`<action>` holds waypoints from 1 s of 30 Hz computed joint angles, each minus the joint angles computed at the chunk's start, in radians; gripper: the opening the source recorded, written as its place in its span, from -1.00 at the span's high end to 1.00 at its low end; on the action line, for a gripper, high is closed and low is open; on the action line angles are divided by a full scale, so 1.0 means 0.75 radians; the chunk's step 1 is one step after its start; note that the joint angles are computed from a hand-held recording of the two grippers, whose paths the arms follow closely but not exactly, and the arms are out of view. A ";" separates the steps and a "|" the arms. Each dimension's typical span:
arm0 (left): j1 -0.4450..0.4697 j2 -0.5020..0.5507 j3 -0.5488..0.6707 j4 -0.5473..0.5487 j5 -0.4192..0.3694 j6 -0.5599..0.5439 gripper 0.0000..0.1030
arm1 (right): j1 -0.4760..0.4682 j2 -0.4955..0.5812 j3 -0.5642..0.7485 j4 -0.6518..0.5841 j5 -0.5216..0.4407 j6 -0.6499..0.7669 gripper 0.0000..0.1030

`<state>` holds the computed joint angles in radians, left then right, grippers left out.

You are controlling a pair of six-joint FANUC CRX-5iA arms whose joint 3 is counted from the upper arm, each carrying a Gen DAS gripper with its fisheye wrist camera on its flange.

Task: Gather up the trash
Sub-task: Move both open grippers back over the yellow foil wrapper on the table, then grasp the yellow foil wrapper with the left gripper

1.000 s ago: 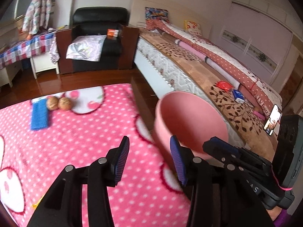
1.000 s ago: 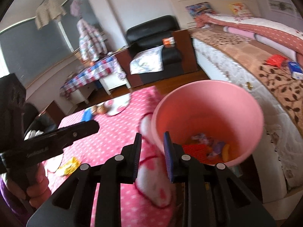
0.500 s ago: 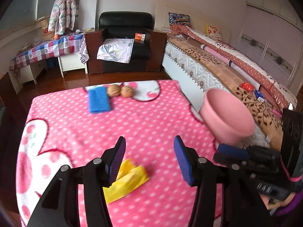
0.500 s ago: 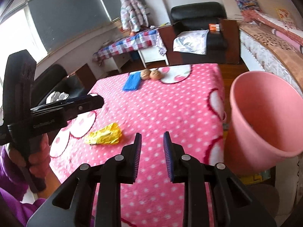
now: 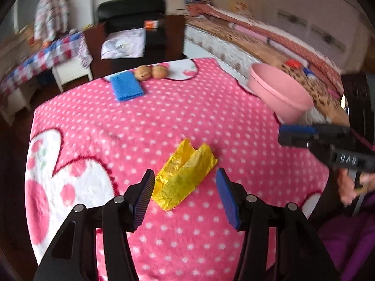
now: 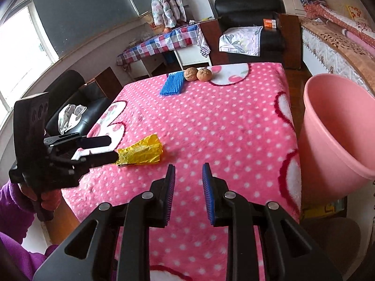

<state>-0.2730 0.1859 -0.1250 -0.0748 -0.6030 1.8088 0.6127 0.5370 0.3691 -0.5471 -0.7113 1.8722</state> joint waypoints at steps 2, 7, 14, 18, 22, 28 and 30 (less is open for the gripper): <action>-0.001 0.019 0.009 0.015 0.000 -0.064 -0.04 | 0.016 -0.001 -0.004 0.033 0.009 -0.023 0.53; -0.017 0.049 0.024 -0.021 -0.002 -0.128 -0.04 | 0.040 0.001 -0.002 0.084 0.018 -0.066 0.53; -0.026 0.076 0.034 -0.107 -0.018 -0.083 0.44 | 0.058 0.042 0.059 0.130 0.008 -0.127 0.53; -0.007 0.051 -0.021 -0.066 0.045 -0.092 0.77 | 0.068 0.089 0.133 0.150 -0.008 -0.155 0.53; 0.034 -0.028 -0.127 -0.007 0.165 -0.038 0.79 | 0.081 0.154 0.244 0.155 -0.034 -0.172 0.53; 0.071 -0.138 -0.221 -0.098 0.247 0.273 0.79 | 0.121 0.337 0.525 0.211 -0.105 -0.218 0.53; 0.069 -0.160 -0.223 -0.171 0.241 0.390 0.79 | 0.133 0.407 0.630 0.233 -0.133 -0.245 0.53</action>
